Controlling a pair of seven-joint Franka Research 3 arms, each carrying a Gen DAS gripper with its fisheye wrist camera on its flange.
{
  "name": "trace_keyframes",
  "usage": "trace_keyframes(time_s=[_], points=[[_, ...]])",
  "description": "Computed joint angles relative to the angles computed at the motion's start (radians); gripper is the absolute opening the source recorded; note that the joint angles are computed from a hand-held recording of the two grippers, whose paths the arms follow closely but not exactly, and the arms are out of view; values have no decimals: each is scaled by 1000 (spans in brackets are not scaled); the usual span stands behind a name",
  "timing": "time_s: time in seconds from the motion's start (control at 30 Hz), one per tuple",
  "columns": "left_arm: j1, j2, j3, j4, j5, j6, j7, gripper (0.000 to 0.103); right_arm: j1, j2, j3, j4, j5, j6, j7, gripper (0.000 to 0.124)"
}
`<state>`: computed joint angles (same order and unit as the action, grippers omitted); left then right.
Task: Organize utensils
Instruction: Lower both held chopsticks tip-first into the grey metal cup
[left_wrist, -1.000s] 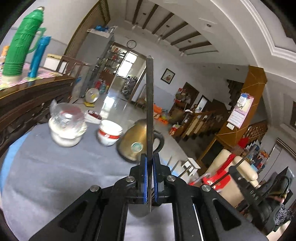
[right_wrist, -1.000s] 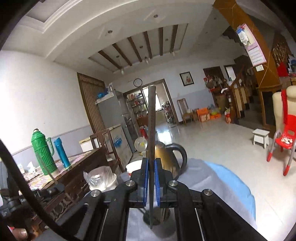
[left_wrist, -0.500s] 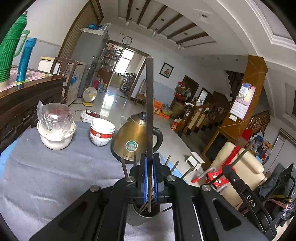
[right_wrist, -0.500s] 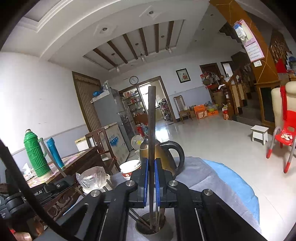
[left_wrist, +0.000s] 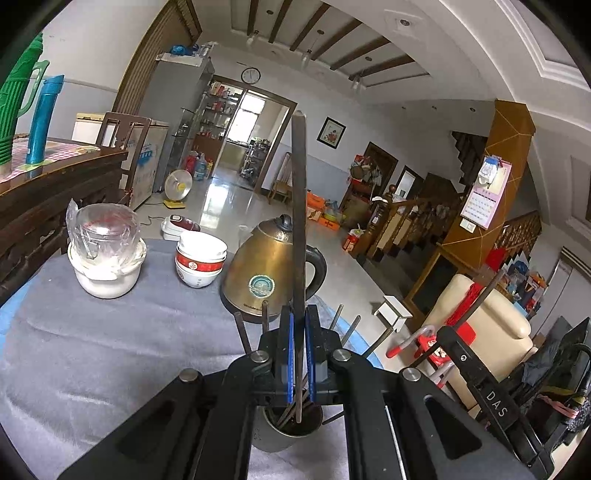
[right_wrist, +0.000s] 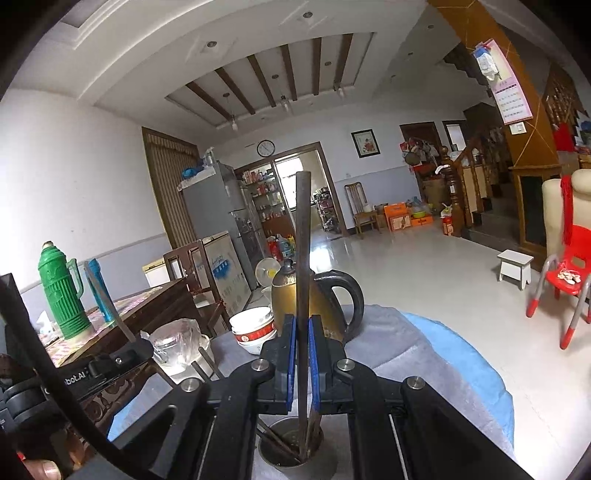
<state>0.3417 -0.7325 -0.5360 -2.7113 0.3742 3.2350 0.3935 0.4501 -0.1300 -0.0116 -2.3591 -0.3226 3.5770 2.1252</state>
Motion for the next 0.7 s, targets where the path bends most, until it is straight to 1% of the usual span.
trace_keyframes(time_s=[0.17, 0.3, 0.37, 0.5, 0.63, 0.7], points=[[7, 14, -2, 9, 2, 10, 4, 6, 0, 5, 4, 10, 3, -8, -5, 7], [31, 48, -20, 28, -2, 30, 7, 6, 2, 13, -3, 16, -19, -13, 7, 7], [63, 61, -51, 41, -5, 33, 8, 6, 3, 26, -10, 29, -46, -17, 29, 7], [98, 96, -90, 59, -2, 30, 16, 6, -9, 43, -13, 46, -103, -26, 71, 7], [121, 126, -121, 72, 11, 18, 22, 6, -27, 71, -3, 67, -166, -37, 115, 7], [123, 141, -123, 79, 20, 11, 24, 6, -41, 87, 2, 80, -216, -45, 158, 7]])
